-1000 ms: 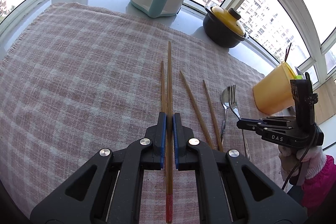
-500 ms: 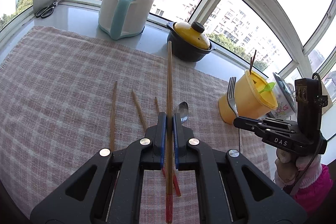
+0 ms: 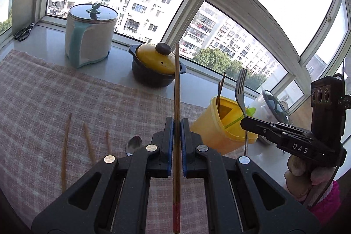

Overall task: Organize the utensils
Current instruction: 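Lift the fork and chopsticks and carry both over the yellow container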

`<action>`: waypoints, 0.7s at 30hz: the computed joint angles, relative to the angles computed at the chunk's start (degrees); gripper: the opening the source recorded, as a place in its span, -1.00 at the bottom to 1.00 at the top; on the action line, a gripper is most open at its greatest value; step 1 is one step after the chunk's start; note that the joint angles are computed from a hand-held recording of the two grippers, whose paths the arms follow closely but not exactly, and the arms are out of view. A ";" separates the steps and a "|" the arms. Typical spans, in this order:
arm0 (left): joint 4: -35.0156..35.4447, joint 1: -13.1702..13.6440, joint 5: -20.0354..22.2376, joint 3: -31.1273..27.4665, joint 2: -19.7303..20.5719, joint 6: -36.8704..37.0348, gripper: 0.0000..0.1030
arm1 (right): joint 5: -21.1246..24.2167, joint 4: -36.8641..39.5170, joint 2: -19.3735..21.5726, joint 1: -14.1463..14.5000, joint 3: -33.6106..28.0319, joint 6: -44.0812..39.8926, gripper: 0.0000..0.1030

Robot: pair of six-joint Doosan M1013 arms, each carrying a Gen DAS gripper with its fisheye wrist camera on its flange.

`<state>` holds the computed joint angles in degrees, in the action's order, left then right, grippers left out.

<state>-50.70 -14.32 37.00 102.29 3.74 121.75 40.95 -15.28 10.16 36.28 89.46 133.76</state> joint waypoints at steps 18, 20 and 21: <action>4.60 -8.55 -5.37 -8.04 4.99 -8.00 -0.92 | -1.56 -4.71 -3.56 -6.11 2.45 1.24 -0.95; 5.58 -9.25 -5.85 -9.00 5.80 -9.29 -0.92 | -1.74 -4.90 -3.67 -6.75 2.88 1.47 -0.95; 5.96 -9.51 -5.89 -9.45 6.14 -9.81 -0.92 | -2.00 -4.60 -3.68 -7.19 3.05 1.34 -0.95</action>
